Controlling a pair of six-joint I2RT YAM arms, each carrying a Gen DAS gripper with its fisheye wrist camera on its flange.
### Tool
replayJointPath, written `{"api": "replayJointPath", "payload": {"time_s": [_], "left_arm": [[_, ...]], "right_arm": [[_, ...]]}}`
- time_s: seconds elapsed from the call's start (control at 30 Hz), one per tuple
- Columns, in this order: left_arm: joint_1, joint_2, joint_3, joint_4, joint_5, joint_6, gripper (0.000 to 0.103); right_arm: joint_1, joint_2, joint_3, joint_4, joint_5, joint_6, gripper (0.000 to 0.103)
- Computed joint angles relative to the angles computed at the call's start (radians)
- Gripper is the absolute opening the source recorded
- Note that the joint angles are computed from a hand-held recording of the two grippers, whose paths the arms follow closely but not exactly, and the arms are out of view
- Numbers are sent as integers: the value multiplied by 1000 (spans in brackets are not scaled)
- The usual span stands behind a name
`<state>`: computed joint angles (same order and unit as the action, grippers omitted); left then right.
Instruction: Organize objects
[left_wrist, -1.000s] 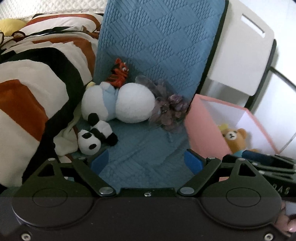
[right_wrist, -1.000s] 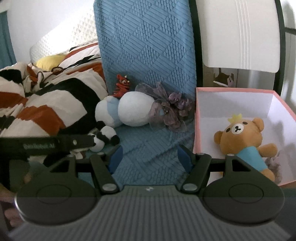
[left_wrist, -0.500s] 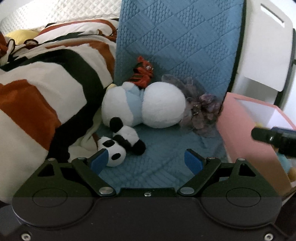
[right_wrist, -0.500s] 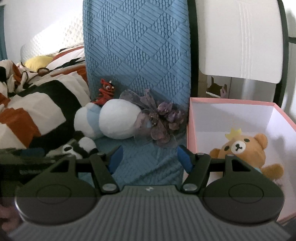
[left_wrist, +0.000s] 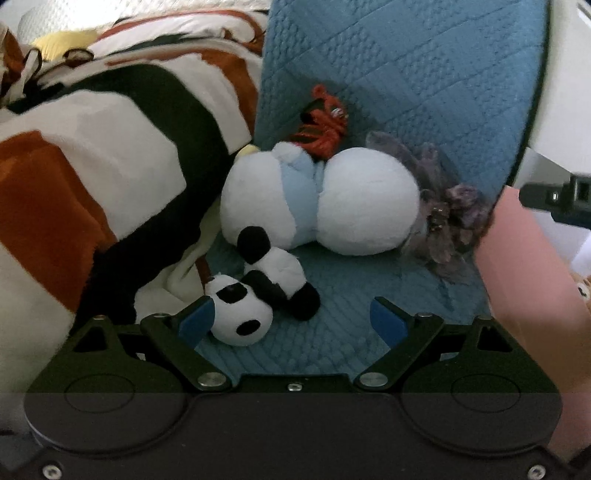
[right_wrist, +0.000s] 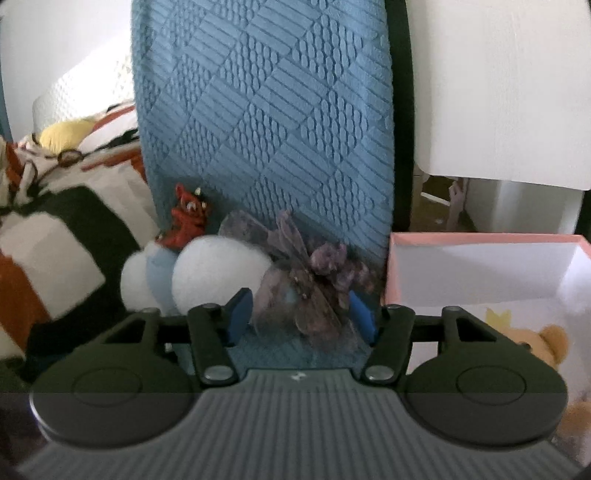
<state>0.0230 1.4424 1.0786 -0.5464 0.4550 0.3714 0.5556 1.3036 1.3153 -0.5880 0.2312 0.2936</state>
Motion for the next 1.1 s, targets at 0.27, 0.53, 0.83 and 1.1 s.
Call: {"api": "replayJointPath", "payload": {"time_s": [0.27,0.53,0.83,1.1], "left_arm": [[-11,153,122,-25,-60,-112,90],[-7,215,169,-36,-41,-147,77],[-17,259,193,-23,-84,-187,67],[-36,273,182,18,-127,-218,56]], "right_arm": [[-24,157,100,57,-28,-63,51],[-50,325,225,22,24,-67,42],[-82,474,350,-10,36,-106,40],[-107,513,359,24,-5,-143,40]]}}
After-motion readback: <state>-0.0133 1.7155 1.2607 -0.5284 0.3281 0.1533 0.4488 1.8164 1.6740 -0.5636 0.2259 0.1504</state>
